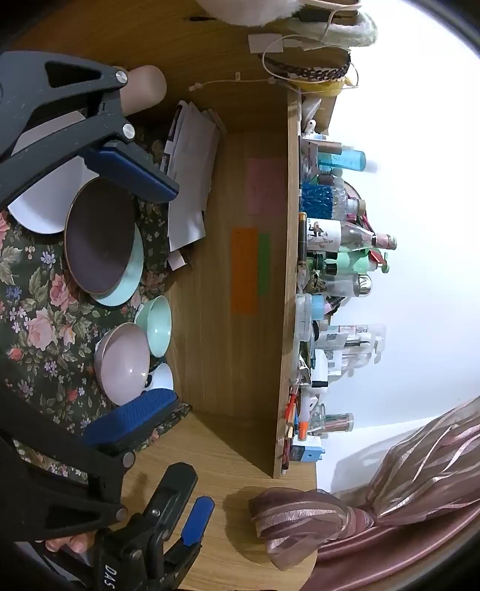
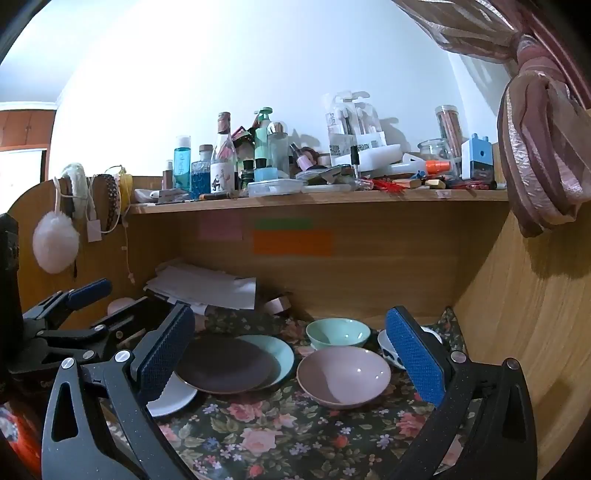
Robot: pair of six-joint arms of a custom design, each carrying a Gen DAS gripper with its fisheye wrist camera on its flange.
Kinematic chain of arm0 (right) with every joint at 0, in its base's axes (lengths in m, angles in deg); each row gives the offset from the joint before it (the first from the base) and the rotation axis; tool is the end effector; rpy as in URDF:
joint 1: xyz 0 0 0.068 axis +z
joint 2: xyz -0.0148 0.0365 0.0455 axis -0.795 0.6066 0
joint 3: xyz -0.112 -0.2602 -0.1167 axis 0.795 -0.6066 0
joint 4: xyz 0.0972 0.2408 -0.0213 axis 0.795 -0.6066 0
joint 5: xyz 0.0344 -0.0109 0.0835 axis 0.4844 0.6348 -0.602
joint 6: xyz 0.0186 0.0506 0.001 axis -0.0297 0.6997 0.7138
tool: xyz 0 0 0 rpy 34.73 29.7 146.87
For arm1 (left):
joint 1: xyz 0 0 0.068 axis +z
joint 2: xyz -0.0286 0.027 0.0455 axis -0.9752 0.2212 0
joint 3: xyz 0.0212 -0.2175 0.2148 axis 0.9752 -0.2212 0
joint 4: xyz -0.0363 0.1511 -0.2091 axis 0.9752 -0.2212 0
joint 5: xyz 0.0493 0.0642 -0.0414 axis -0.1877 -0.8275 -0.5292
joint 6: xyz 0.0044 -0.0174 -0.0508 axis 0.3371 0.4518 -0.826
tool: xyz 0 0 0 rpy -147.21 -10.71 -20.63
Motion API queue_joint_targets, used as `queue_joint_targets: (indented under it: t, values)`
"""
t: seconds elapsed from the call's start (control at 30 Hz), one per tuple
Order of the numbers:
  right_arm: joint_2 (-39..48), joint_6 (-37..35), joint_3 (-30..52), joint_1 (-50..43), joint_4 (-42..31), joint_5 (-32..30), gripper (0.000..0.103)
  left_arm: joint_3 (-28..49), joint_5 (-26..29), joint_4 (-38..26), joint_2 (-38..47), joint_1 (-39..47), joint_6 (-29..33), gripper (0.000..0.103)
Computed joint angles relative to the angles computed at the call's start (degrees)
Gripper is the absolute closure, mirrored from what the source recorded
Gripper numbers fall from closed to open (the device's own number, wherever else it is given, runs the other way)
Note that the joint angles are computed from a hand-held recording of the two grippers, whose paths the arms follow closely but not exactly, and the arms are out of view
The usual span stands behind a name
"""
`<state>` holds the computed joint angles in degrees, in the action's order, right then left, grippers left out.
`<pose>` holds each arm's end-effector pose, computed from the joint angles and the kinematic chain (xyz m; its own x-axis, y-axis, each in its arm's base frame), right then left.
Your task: Organize plates and bowls
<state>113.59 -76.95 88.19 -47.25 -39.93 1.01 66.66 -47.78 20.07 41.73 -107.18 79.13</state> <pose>0.3408 0.0476 0.2627 -0.2016 -0.0391 -0.9787 -0.5099 0.8573 0.0708 0.2902 -0.1440 0.2577 -0.1809 -0.0604 -0.9816 -0.1003 0.9940 -0.0427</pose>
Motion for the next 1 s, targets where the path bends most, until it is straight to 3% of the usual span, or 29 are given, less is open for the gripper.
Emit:
queue_joint_targets:
  t: [1.0]
  values:
    - [1.71, -0.01, 1.74, 0.28, 0.03, -0.23, 0.000, 1.76, 1.19, -0.24, 1.89, 1.97, 0.20, 0.000]
